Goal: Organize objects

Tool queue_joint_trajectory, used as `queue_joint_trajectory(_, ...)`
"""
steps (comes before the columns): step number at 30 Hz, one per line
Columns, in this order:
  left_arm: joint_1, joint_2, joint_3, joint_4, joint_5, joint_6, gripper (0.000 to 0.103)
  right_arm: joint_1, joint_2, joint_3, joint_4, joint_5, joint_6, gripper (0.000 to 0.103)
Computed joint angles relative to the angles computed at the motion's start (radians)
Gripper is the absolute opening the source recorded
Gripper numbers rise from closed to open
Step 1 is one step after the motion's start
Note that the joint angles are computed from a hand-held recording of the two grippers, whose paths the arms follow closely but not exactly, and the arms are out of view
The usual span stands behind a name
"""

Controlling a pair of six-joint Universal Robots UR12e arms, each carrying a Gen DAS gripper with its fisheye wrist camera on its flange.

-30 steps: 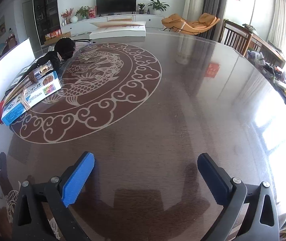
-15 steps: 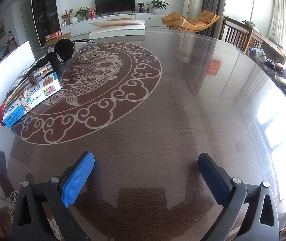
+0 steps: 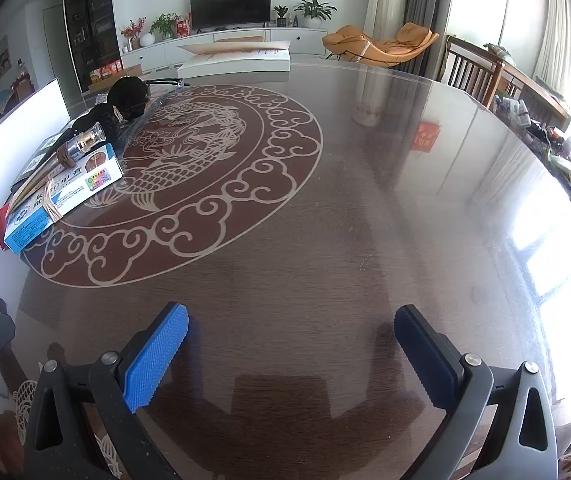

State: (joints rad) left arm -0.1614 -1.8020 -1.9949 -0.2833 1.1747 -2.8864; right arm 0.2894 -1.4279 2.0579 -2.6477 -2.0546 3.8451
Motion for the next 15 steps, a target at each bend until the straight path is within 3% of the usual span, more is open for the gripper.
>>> queue_joint_trajectory(15, -0.002, -0.001, 0.002, -0.009, 0.003, 0.0, 0.099, 0.0, 0.0, 0.0, 0.0, -0.001, 0.0, 0.103)
